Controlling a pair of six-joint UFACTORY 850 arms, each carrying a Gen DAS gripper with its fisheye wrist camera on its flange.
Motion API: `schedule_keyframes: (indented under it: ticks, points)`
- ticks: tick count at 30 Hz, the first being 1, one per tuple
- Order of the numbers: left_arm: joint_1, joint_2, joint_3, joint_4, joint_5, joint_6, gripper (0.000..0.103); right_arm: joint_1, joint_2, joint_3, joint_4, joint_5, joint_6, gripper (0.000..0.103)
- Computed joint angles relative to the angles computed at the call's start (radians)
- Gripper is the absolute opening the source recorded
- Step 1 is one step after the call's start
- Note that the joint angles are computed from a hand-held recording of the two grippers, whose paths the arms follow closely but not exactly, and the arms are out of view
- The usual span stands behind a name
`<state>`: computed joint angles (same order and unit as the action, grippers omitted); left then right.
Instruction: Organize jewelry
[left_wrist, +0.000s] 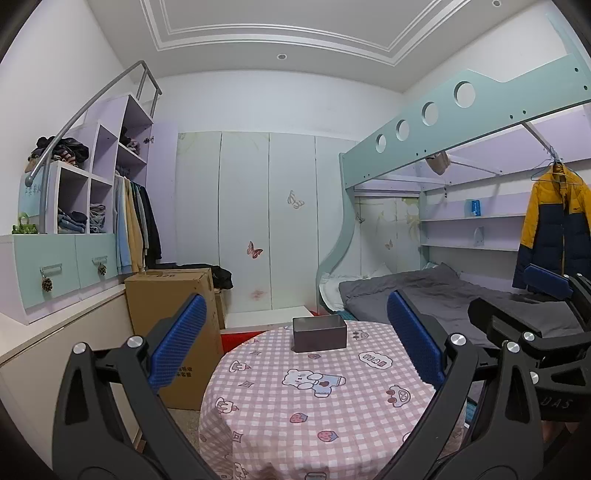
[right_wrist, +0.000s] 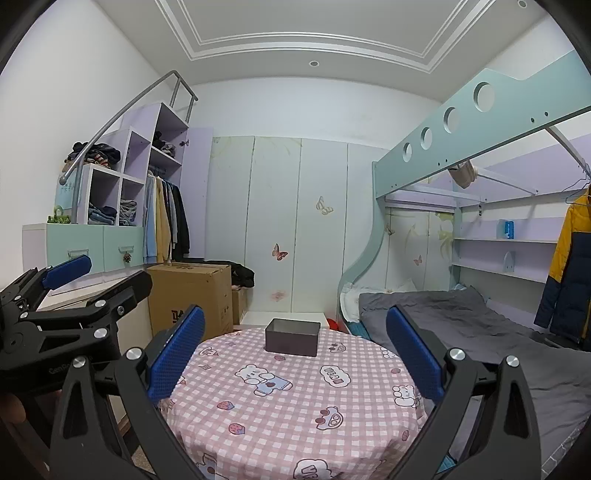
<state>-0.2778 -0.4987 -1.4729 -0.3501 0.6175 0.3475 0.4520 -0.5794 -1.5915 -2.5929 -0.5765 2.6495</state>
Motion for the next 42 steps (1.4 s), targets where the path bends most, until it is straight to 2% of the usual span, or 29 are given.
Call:
schedule_keyframes:
  ticks: [15,42]
  points:
    - [0.001,-0.004,-0.012,-0.010,-0.028,0.007,0.096,-0.001,-0.004,-0.005,0.011,0.005,-0.011,0.095]
    - [0.003,-0.014,-0.019,-0.030,-0.027,0.028,0.096,-0.008,-0.012,-0.014,0.016,0.017,-0.020,0.095]
